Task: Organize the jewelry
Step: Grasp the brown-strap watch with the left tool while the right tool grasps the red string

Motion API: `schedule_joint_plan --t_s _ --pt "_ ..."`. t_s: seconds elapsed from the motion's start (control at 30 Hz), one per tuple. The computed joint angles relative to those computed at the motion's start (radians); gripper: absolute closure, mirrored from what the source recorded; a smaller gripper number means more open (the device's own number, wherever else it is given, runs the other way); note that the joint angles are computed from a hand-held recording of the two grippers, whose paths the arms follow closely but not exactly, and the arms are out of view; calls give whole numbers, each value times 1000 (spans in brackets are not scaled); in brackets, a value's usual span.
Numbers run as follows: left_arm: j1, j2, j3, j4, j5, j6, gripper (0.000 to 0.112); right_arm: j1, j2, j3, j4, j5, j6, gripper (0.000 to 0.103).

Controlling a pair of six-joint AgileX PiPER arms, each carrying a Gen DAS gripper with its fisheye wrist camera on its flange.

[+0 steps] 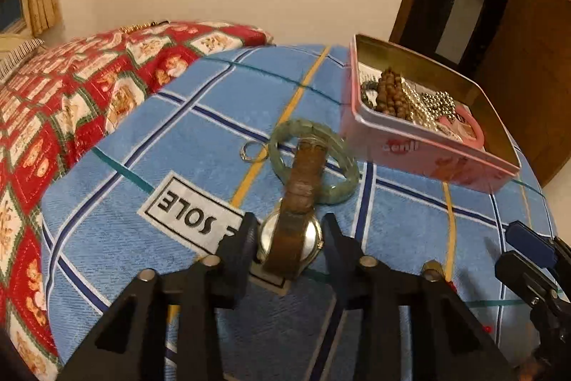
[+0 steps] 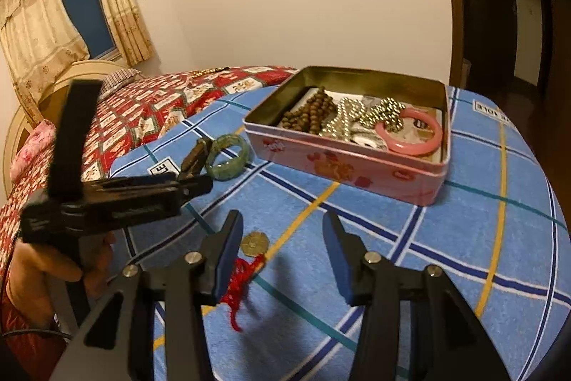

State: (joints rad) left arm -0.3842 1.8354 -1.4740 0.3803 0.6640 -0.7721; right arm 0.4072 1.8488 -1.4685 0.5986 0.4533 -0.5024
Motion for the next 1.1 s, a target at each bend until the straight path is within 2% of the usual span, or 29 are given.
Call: schedule_joint_plan --t_s 0.1,0.23,0.4,0.53,0.6,0.63,0.67,0.8,1.0,1.1 --pt "0 -28 41 7 -48 -10 76 -19 -1 1 15 22 -5 53" --pt "-35 -112 148 232 -123 -252 76 -22 6 -15 27 86 -36 53" --pt "-41 -203 266 463 -184 -529 76 59 46 -80 -157 138 61 54" --pt "-44 -248 323 569 -196 -654 76 126 117 -180 -375 220 207 58" --pt "-47 -260 342 626 -198 -713 76 154 113 -170 -463 198 251 69" --pt "-49 -264 347 641 -200 -728 76 163 110 -164 -492 190 264 90" --pt "-60 -270 353 655 -192 -745 76 163 109 -162 -484 193 255 94" --pt "-71 -277 364 697 -183 -777 77 146 96 -138 -456 175 265 95" --pt "-91 -286 375 727 -160 -799 77 76 4 -36 -163 66 62 95" --pt "-108 -281 368 743 -139 -800 77 42 -15 -39 -47 70 -14 95"
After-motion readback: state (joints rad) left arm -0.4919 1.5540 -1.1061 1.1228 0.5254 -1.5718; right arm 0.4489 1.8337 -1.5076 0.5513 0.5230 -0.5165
